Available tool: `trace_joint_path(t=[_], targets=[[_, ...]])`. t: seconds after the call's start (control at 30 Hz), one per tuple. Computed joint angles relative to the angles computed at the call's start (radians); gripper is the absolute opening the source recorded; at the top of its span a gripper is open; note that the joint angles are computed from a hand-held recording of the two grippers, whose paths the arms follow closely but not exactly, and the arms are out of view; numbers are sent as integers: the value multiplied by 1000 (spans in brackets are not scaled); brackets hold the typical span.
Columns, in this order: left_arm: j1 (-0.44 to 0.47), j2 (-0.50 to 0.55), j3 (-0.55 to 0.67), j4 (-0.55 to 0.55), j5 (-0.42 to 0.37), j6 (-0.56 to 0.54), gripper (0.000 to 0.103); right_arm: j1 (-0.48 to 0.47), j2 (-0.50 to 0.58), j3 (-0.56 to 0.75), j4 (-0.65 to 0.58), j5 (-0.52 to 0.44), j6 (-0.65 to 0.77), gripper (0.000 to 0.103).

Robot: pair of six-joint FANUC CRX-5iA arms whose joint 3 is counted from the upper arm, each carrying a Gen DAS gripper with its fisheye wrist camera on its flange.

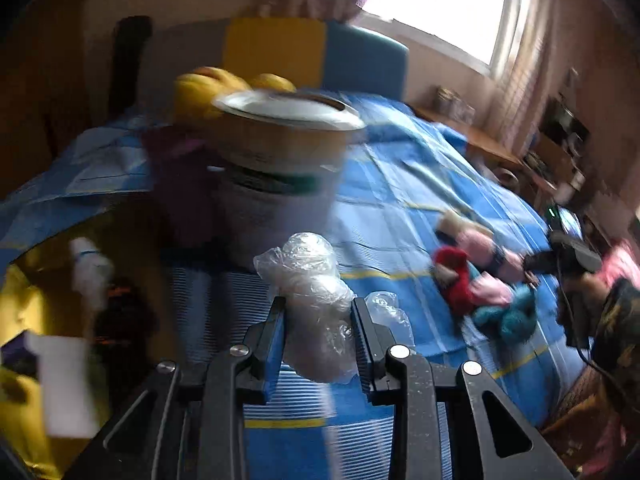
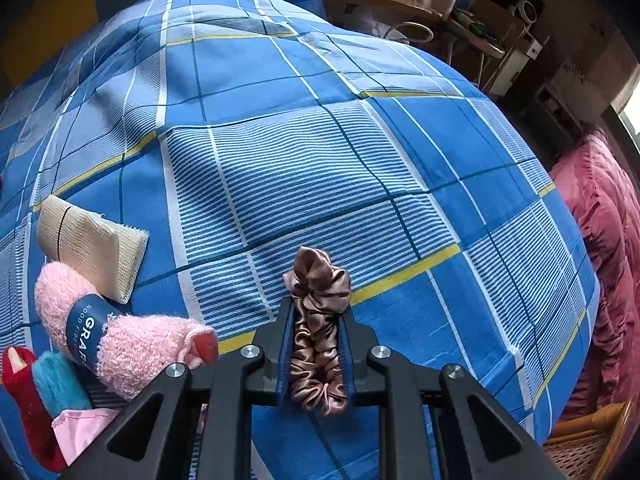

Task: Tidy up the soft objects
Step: 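Carry the plastic bag to the gold tray and release it with the left gripper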

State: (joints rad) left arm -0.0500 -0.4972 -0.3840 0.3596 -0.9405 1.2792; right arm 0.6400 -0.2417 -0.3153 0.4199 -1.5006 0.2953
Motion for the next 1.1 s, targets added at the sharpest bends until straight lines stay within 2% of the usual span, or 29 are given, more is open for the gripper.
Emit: trace_joint_path(t=[0.1,0.4,0.57,0.67,0.83,0.9,1.03,1.1], targets=[[118,-47,-18,21,-29,-12,32,5,6,1,10,-5,8,18],[606,-146,-60,18,-169,-64,32,27,28,1,42,-31,35,18],[804,-204,-106,1,-216,-126,33,35,32,1,49,-39,37,18],[847,-225,-128,-29,-221,-147,38,32,41,0,57,-39,51,17],[853,-234,-137,-56,-230,-121,55,40,45,-3,66,-46,56,16],[834,-249,-138,-60,-217,-123,57,40,45,-4,67,-46,55,16],[801,-278,-140,-29,-205,-143,71,42,40,-6,64,-46,49,16],[777,-270,-134,-17,-197,-143,71,41,35,-6,61,-42,44,16]])
